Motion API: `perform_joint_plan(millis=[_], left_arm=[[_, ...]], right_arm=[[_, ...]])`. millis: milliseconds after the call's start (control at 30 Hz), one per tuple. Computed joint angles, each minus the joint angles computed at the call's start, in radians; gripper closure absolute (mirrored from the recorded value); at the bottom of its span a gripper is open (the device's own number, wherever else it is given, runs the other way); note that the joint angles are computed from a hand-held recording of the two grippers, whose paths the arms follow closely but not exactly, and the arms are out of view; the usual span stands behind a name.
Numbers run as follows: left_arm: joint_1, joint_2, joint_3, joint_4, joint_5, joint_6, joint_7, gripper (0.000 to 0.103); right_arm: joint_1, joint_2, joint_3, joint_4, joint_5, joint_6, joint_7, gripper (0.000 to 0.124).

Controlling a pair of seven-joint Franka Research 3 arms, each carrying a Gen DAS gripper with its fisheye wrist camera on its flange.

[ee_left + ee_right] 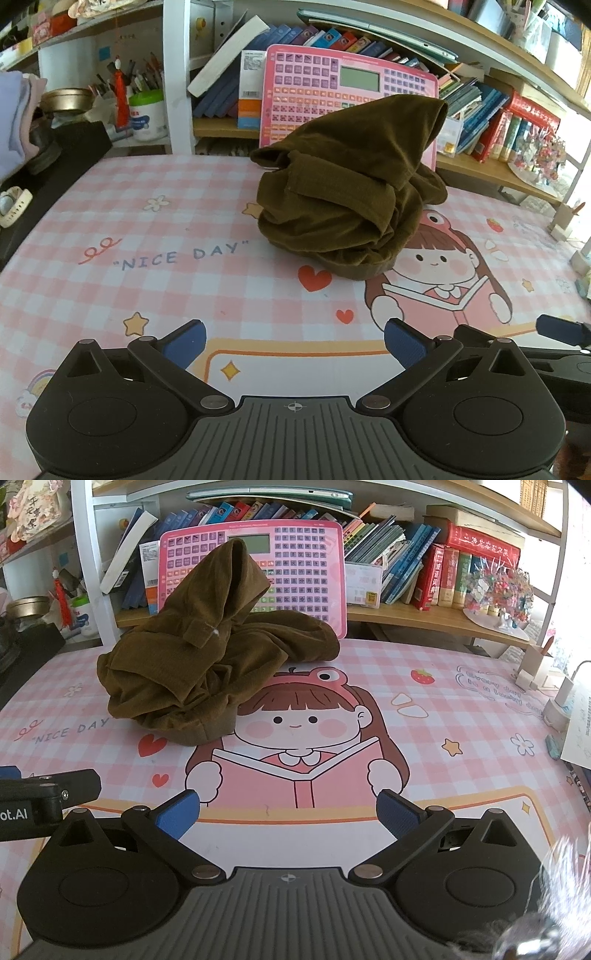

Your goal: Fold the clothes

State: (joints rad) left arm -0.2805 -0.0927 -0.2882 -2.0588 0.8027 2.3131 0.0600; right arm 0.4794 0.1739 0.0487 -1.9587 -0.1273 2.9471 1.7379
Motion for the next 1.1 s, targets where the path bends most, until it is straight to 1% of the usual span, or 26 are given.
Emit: perform_joint_plan(millis=[133,200,400,500,667,733,900,933,1100], left_arm=[[-0.002,0.004,0.004,0.006,-0.045,-0.012,0.019,0.0],[-0.001,0.0,0.007,0.0,-0.063,-0.001,0.022,0.0],[0.001,-0.002,0.006,-0.004,-0.084,0.004,0.034,0.0],[0.001,-0.002,0.006,-0.006,-0.093,0.005,0.042,0.0],[0.016,-0.004,0.012,-0.009,-0.047,0.056,0.045,0.0],[0.023,0.006,0.014,0.001,-0.014,0.071,0.046,0.001],[0.03,0.071,0.028,0.072,0.048,0.071,0.066,0.007],[0.031,0.085,0.034,0.085,0.055,0.087,0.084,0.007],[0.012,0.186,0.058,0.198,0.088,0.079,0.135,0.007]], right_arm=[[0.003,-0.002,-0.004,-0.003,-0.008,0.001,0.008,0.021],[0.002,-0.003,-0.003,-0.004,-0.009,0.0,0.01,0.021],[-0.002,-0.008,0.001,-0.012,-0.003,-0.001,0.01,0.021],[-0.011,-0.011,0.01,-0.019,0.021,0.006,-0.006,0.021],[-0.021,-0.002,0.014,-0.013,0.057,0.013,-0.027,0.021],[-0.017,0.005,0.0,-0.005,0.052,0.014,-0.008,0.021],[-0.008,0.019,-0.039,0.015,0.015,0.012,0.062,0.021],[-0.01,0.02,-0.044,0.016,0.01,0.011,0.073,0.021],[-0.038,0.011,-0.031,0.003,0.037,-0.004,0.071,0.021]])
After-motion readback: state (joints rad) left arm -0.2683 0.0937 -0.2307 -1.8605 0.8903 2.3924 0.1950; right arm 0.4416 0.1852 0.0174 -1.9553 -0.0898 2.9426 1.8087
